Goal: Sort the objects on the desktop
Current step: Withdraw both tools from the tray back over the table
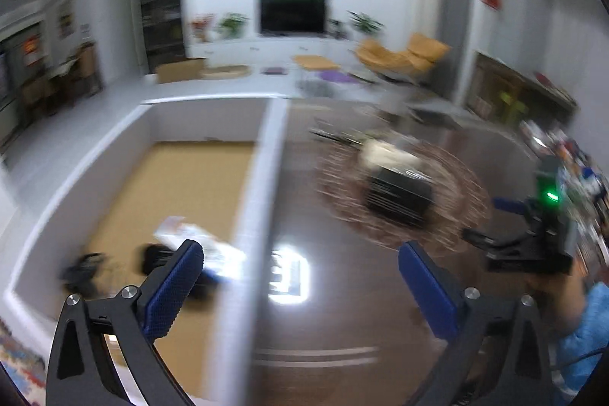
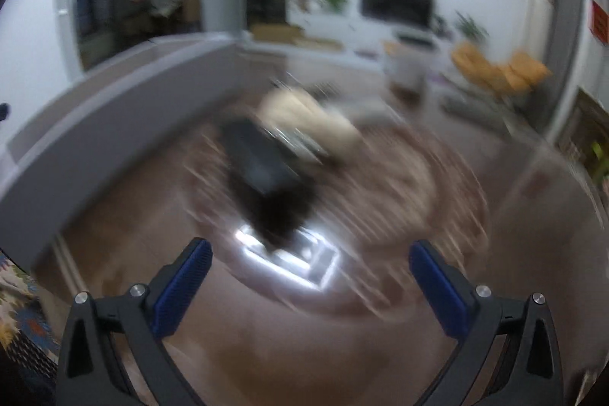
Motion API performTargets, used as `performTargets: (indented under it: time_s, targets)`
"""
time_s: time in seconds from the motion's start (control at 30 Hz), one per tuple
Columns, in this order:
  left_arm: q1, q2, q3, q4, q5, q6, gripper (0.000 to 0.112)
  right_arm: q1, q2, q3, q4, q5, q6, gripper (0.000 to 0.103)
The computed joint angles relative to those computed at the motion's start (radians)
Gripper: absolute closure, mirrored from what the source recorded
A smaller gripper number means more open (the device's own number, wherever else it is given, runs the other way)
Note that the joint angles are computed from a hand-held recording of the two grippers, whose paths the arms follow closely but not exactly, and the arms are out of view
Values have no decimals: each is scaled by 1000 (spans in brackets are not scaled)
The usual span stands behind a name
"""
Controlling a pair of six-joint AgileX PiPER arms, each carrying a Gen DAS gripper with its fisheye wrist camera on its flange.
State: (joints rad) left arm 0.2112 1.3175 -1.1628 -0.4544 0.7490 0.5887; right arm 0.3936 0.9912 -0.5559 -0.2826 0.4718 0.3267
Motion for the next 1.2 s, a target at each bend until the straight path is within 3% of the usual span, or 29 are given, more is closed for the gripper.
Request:
performTargets:
  time_s: [0.13, 0.23, 0.3, 0.5, 0.83, 1.0, 1.07, 1.13, 1.2]
  targets:
    - [-272, 72, 37, 280, -91, -308, 9, -244, 41, 48, 273, -44, -351, 0]
    - [-413, 190, 13, 461, -110, -520, 9, -334, 106, 57, 390, -67, -514, 0]
    - [-469, 238, 5, 558, -108, -620, 9, -333, 144, 49, 383, -71, -505, 0]
    - [-522, 346, -100, 667, -75, -769, 9, -373, 203, 31, 443, -93, -576, 0]
    - [-515, 513, -451, 546, -7, -813, 9, -379, 205, 25, 451, -90, -588, 0]
    - [-592, 666, -678, 652, 52, -862, 9, -380, 207, 25, 453, -90, -590, 0]
    - [-637, 737, -752, 783, 108, -927, 9, -380, 206, 25, 453, -90, -591, 0]
    - [-672, 774, -763, 937, 157, -1006, 9, -380, 206, 25, 454, -89, -592, 0]
    - [-665, 739, -669, 1008, 123, -1051, 9, -380, 206, 24, 454, -89, -593, 0]
